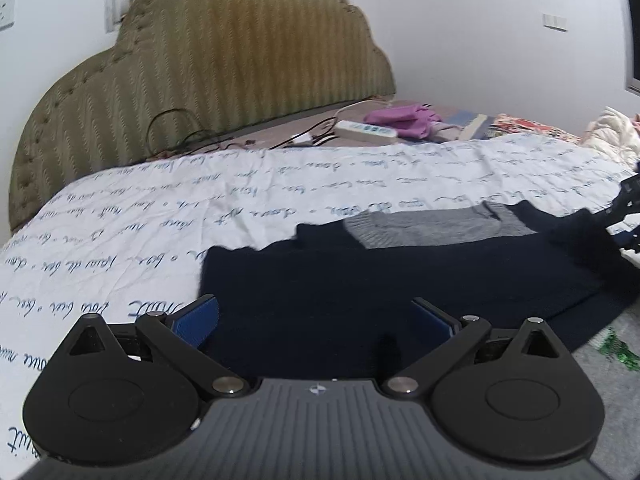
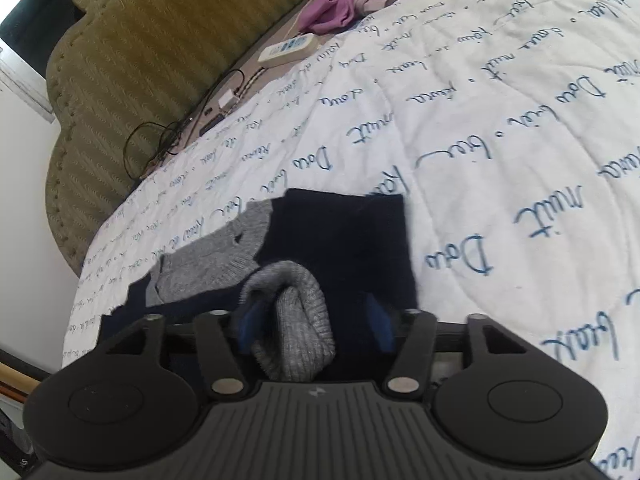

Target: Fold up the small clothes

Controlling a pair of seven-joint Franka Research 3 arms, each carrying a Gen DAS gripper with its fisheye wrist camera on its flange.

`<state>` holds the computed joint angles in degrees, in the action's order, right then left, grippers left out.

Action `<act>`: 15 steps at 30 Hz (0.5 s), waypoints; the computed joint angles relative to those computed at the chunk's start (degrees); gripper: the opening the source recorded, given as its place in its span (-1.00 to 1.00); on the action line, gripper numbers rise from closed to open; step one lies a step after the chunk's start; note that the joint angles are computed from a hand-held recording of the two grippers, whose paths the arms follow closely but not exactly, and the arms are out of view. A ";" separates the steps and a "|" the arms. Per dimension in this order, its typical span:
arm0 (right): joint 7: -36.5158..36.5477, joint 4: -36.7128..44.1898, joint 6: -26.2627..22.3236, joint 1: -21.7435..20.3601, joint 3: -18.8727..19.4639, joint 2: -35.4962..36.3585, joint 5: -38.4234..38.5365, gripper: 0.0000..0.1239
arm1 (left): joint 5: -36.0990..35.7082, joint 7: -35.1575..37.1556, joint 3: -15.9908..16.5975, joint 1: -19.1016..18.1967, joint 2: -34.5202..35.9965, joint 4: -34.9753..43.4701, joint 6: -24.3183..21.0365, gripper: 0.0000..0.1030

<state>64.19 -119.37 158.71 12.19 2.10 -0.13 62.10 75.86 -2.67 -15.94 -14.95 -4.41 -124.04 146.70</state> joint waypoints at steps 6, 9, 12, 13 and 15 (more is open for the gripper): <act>-5.24 1.05 -4.96 -0.85 -0.66 0.14 10.71 0.10 | -1.69 0.88 0.30 0.34 -0.03 -0.83 0.70 0.98; -8.81 0.50 -10.38 -2.13 -1.64 -0.08 20.33 0.31 | -1.80 0.49 0.43 0.49 0.36 -0.96 1.37 0.98; -10.20 -0.28 -13.93 -3.23 -2.24 0.01 26.14 0.36 | -2.01 0.74 0.45 0.41 0.61 -0.94 1.37 0.98; -10.94 -0.51 -14.79 -3.52 -2.35 0.07 27.95 0.36 | -1.84 0.64 0.48 0.41 0.57 -0.98 1.48 0.98; -11.72 -0.72 -15.28 -3.79 -2.27 0.21 29.40 0.36 | -1.90 0.85 0.46 0.35 0.63 -0.91 1.41 0.98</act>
<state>52.47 -120.09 143.43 8.40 -0.17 0.08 91.50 73.96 -1.83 -15.47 -14.60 -3.78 -124.95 148.11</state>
